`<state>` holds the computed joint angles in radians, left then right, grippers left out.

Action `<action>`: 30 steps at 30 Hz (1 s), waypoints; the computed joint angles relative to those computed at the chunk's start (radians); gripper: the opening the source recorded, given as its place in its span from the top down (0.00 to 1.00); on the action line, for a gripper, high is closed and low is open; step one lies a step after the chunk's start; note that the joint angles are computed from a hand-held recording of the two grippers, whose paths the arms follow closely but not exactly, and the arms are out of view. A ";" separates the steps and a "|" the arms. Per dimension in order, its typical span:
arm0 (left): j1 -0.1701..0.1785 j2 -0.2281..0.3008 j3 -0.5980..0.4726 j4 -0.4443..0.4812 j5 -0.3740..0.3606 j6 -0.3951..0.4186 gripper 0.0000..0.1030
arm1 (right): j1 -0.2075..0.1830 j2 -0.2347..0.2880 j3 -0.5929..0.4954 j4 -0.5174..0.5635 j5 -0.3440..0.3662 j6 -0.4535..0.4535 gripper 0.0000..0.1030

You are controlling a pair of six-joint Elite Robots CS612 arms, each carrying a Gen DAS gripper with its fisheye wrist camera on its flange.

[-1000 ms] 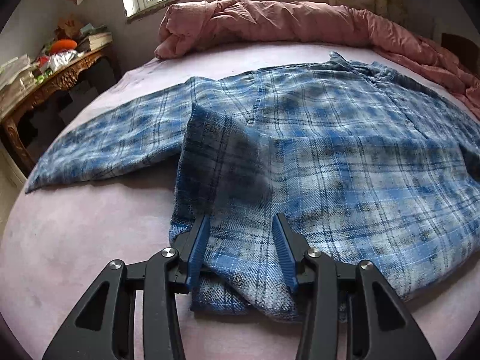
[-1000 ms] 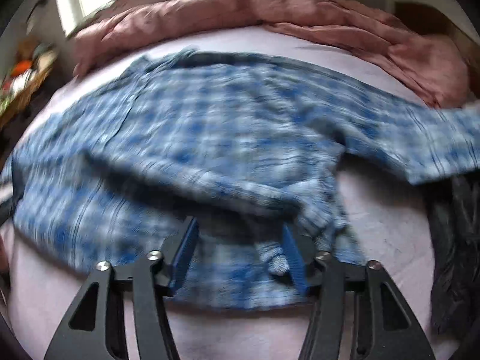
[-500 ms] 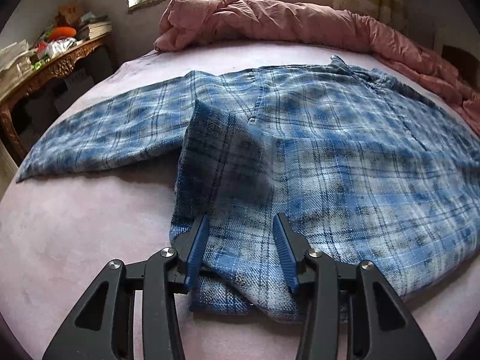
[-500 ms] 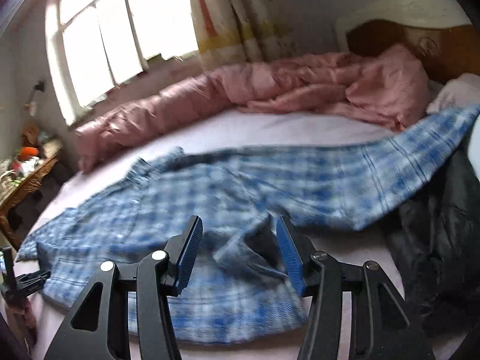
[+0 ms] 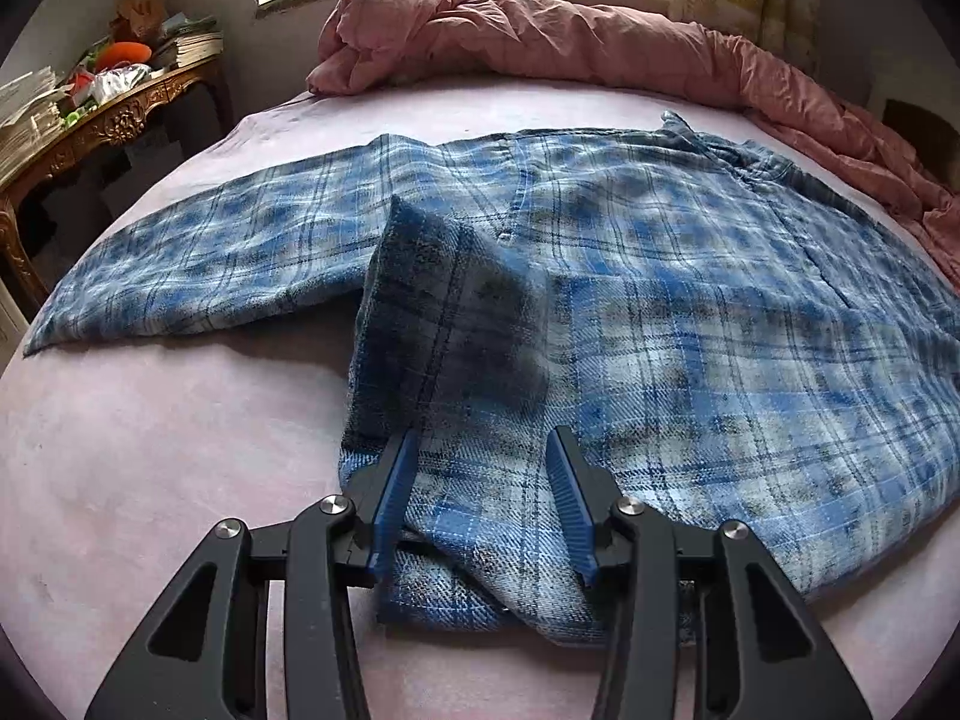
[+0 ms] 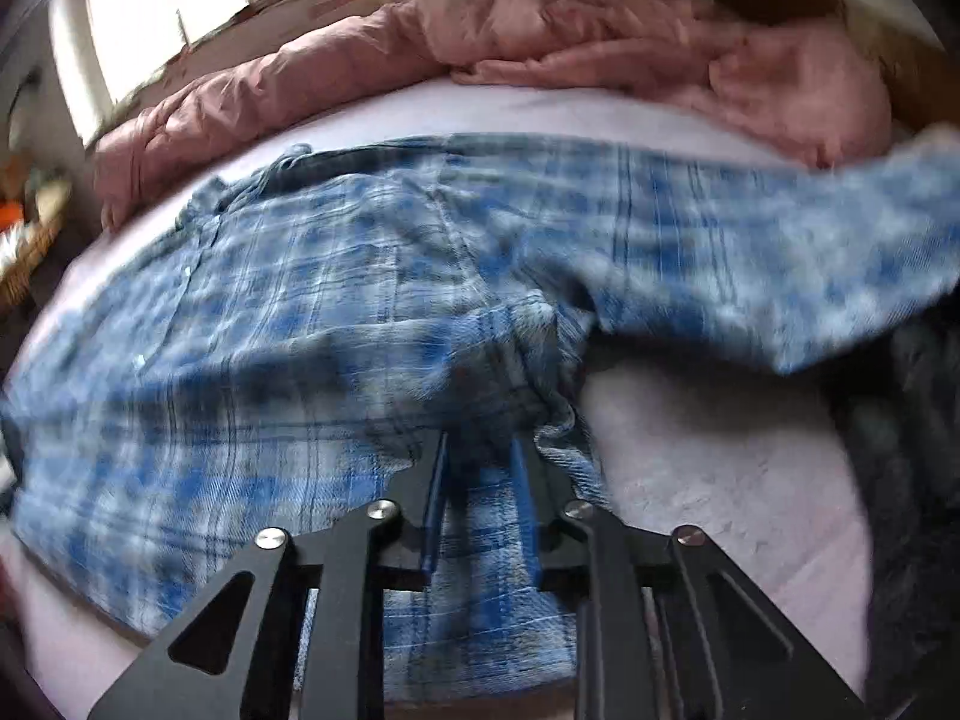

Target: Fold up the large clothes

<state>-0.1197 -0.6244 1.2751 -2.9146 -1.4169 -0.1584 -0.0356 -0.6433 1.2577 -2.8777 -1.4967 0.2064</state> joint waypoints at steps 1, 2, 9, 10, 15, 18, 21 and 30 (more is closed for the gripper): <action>0.001 0.000 0.000 0.000 -0.003 -0.002 0.57 | 0.000 -0.001 0.003 -0.008 -0.014 0.009 0.79; 0.000 0.000 0.000 0.000 -0.005 -0.004 0.57 | 0.003 -0.002 0.003 -0.005 -0.046 0.011 0.82; 0.000 0.000 0.001 -0.001 0.002 0.000 0.57 | 0.021 -0.017 0.040 -0.136 -0.127 -0.040 0.85; 0.000 0.000 0.001 -0.002 0.001 -0.001 0.57 | 0.012 -0.022 0.049 -0.159 -0.068 -0.035 0.85; 0.000 -0.001 0.003 -0.005 0.000 -0.003 0.57 | 0.010 -0.026 0.049 -0.126 -0.072 -0.026 0.85; -0.004 -0.001 0.003 -0.004 0.021 0.007 0.56 | 0.015 -0.010 -0.004 0.054 -0.150 0.003 0.85; -0.005 -0.001 0.003 -0.005 0.026 0.012 0.56 | 0.019 -0.021 0.013 0.016 -0.173 0.003 0.85; -0.019 -0.013 0.051 -0.178 0.071 0.048 0.56 | 0.037 -0.031 0.048 -0.152 -0.225 -0.062 0.85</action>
